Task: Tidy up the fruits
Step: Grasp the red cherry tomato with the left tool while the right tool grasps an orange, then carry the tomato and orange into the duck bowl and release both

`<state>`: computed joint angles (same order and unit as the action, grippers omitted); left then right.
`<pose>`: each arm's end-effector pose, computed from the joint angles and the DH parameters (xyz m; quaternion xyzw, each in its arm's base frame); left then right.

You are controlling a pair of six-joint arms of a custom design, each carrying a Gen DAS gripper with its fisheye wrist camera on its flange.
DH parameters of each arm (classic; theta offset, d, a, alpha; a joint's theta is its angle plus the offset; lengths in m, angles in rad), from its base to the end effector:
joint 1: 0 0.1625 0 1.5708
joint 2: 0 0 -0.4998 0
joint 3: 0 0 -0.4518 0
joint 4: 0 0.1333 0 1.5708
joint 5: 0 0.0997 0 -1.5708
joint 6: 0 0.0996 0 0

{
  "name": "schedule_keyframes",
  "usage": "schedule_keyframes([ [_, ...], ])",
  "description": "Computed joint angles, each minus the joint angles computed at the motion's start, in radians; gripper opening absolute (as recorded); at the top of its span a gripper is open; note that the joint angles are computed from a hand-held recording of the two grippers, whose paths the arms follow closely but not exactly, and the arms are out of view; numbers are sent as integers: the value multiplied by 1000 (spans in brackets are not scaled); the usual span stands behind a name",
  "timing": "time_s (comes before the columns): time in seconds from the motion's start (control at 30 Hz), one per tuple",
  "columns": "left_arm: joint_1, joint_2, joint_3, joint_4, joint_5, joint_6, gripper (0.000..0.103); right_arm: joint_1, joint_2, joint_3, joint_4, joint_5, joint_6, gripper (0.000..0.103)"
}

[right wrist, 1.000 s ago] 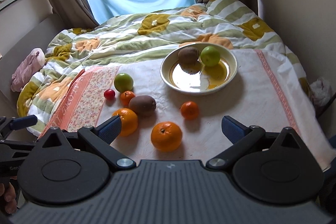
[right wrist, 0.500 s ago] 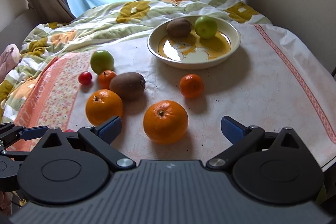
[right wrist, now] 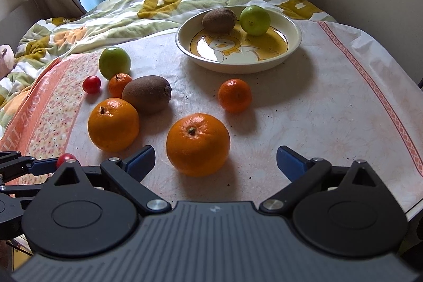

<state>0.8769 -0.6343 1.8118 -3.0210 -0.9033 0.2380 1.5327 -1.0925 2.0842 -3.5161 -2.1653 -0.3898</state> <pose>-0.2932 -0.6573 -0.0071 0.3808 0.8563 -0.1984 0.2871 0.0545 -0.6048 0.2616 0.0163 -0.8599 0.3736 0.3475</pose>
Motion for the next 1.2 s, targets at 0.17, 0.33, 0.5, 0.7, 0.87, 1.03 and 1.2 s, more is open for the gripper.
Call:
schedule_keyframes([
  [0.17,-2,1,3,-5,6,6,38,0,12,-8,-9,1,-12,103],
  [0.33,-3,-6,15,-12,4,6,37,-2,30,-21,-10,-6,-38,103],
  [0.5,-6,-9,21,-13,13,-4,37,-9,38,-30,15,10,-59,90],
  [0.7,-10,-13,25,-18,19,-11,37,-10,47,-38,17,14,-81,81],
  [0.87,-11,-18,30,-22,20,-9,37,-8,48,-42,29,18,-99,75],
  [1.03,-15,-26,32,-24,18,-17,37,-5,44,-39,33,16,-79,74],
  [1.2,-24,-37,30,-26,11,-15,37,4,30,-32,26,17,-70,74],
])
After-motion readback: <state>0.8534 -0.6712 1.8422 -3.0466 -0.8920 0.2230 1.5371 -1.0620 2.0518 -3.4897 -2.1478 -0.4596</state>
